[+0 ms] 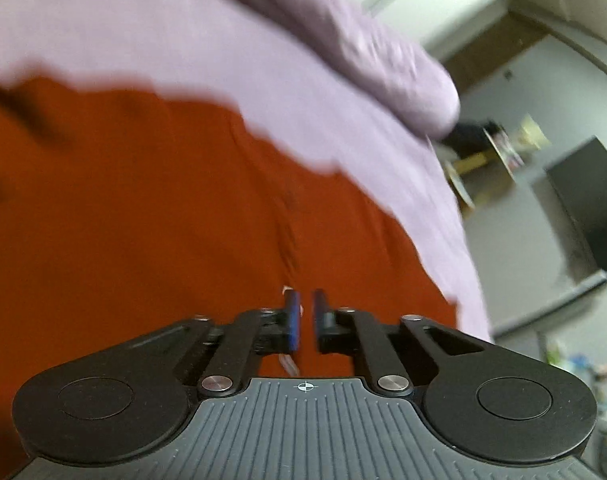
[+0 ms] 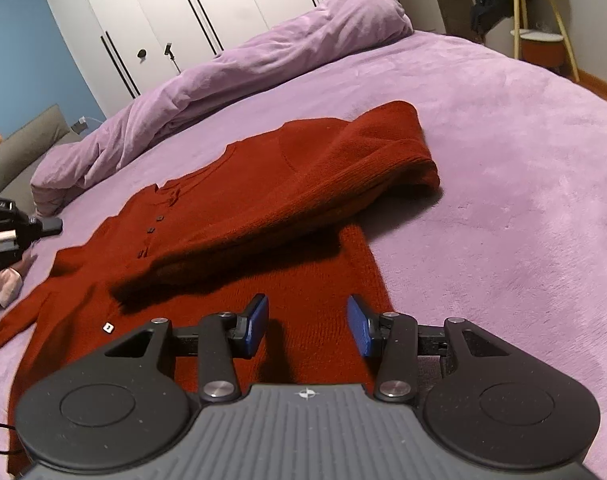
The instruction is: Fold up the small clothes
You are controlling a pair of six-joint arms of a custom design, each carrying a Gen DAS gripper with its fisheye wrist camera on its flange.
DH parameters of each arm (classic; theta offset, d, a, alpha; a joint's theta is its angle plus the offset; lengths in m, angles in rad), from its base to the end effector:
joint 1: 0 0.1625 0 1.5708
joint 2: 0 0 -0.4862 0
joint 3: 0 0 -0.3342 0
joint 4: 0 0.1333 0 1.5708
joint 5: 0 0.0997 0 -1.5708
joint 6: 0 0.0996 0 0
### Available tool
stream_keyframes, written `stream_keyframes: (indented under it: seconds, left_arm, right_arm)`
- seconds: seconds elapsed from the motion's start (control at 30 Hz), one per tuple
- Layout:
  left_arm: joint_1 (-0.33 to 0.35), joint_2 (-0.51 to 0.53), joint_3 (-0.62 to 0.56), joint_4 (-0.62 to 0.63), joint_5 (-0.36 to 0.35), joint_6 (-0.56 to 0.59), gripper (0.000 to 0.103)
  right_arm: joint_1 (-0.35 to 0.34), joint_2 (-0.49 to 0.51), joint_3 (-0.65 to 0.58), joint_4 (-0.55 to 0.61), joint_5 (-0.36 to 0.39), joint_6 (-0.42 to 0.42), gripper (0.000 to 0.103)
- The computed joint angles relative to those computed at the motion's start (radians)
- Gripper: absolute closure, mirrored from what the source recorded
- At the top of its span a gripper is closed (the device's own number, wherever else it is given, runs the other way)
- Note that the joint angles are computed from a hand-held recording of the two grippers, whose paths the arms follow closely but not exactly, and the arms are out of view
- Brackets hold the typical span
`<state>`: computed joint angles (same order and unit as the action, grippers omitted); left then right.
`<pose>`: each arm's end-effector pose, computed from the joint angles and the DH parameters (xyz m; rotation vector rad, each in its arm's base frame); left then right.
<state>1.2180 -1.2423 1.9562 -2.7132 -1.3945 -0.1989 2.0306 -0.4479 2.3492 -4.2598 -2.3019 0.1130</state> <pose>-0.0454 -0.5597 0.3561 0.1737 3.0055 -0.7026 0.2607 -0.3760 0.0753 0.0379 -2.4208 1.2117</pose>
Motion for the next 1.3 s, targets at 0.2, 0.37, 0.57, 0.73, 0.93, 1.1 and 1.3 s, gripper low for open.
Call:
stream_keyframes:
  seconds: [0.2, 0.37, 0.57, 0.73, 0.93, 1.1, 1.3]
  left_arm:
    - [0.026, 0.049, 0.067, 0.031, -0.076, -0.134, 0.059]
    - [0.072, 0.079, 0.081, -0.069, -0.150, -0.218, 0.049]
    - [0.060, 0.103, 0.040, -0.061, -0.117, -0.252, 0.049]
    - [0.075, 0.111, 0.060, -0.117, -0.124, -0.274, 0.049]
    - [0.034, 0.159, 0.034, -0.149, -0.058, -0.222, 0.091]
    - [-0.008, 0.123, 0.003, -0.196, -0.038, -0.091, 0.092]
    - [-0.113, 0.065, -0.011, -0.403, 0.306, 0.316, 0.092]
  right_arm:
    - [-0.003, -0.011, 0.005, 0.009, 0.012, 0.040, 0.058]
    - [-0.020, -0.005, 0.039, -0.052, 0.055, 0.044, 0.058]
    - [-0.015, 0.007, 0.032, -0.065, 0.046, 0.047, 0.058]
    - [-0.024, 0.010, 0.048, -0.092, 0.070, 0.044, 0.058]
    - [-0.009, 0.018, 0.027, -0.074, 0.035, 0.042, 0.058]
    - [-0.012, 0.006, 0.030, -0.054, 0.040, 0.032, 0.058]
    - [0.017, 0.005, -0.019, 0.032, -0.054, -0.054, 0.059]
